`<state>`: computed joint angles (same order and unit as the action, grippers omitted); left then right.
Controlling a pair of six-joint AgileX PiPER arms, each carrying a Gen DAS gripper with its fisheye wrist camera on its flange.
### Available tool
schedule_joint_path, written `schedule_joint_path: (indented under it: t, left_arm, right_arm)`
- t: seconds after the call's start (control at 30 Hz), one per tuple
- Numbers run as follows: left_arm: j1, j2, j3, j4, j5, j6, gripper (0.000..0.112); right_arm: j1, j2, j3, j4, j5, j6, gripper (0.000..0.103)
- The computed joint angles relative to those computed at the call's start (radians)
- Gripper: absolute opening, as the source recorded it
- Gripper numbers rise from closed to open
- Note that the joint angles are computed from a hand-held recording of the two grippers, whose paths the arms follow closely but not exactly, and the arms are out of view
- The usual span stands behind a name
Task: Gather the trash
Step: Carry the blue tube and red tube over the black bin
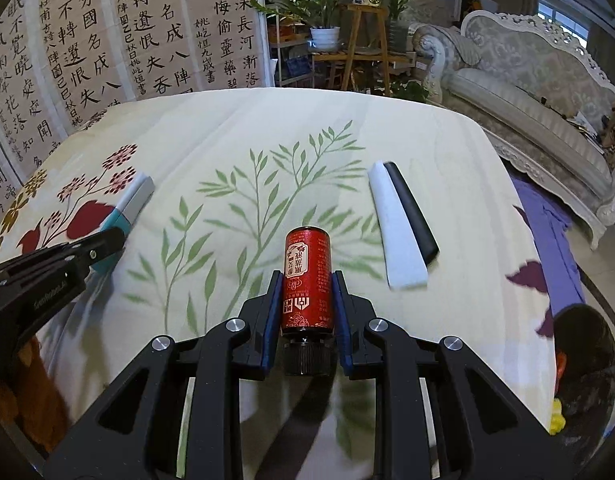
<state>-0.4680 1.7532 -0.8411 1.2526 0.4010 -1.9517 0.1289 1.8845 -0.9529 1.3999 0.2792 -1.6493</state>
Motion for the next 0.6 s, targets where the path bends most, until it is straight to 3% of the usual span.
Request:
schedule_joint_path:
  t: [0.27,0.6]
  left_arm:
    - [-0.098,-0.032,0.017,-0.040,0.066,-0.006,0.006]
    - [-0.245,-0.006,-0.059,-0.105,0.134,0.047,0.006]
  right_arm:
    - [-0.072,-0.077,0.109,0.159,0.046,-0.196,0.023]
    - [-0.223,-0.133,0.186,0.206,0.116,-0.293,0.023]
